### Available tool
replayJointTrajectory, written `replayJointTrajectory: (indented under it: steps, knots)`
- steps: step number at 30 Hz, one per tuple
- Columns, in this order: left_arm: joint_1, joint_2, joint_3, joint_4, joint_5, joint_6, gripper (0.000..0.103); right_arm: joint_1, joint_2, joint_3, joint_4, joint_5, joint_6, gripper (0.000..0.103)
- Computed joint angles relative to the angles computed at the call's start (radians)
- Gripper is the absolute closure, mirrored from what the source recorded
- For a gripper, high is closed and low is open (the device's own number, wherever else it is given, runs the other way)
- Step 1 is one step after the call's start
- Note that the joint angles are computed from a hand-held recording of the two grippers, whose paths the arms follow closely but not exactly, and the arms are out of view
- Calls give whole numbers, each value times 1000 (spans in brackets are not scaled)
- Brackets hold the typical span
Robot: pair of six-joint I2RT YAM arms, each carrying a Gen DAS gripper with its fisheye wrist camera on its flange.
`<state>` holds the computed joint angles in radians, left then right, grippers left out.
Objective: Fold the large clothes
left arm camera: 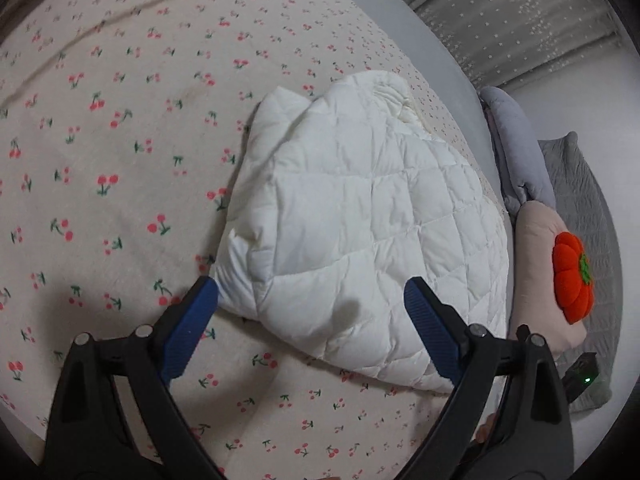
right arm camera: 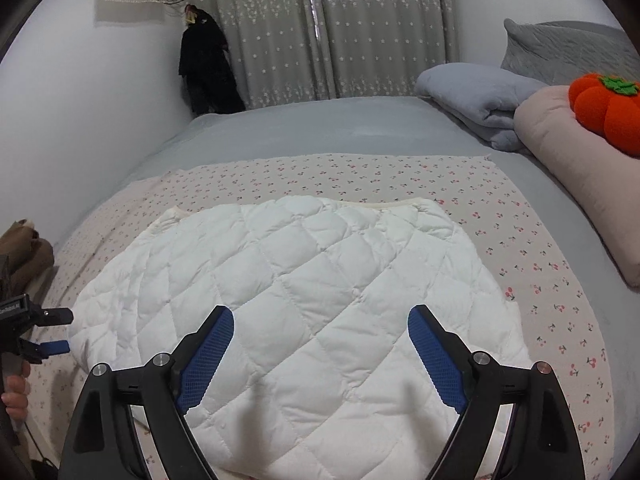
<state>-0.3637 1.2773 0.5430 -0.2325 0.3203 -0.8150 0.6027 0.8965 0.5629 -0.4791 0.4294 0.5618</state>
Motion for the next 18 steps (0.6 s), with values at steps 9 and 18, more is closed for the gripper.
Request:
replayJointTrajectory:
  steps: [9, 18]
  knots:
    - [5, 209, -216, 615, 320, -309, 9, 112, 177, 38, 114, 57, 19, 12]
    - [-175, 351, -294, 1076, -89, -560, 9, 94, 261, 34, 324, 57, 41, 32]
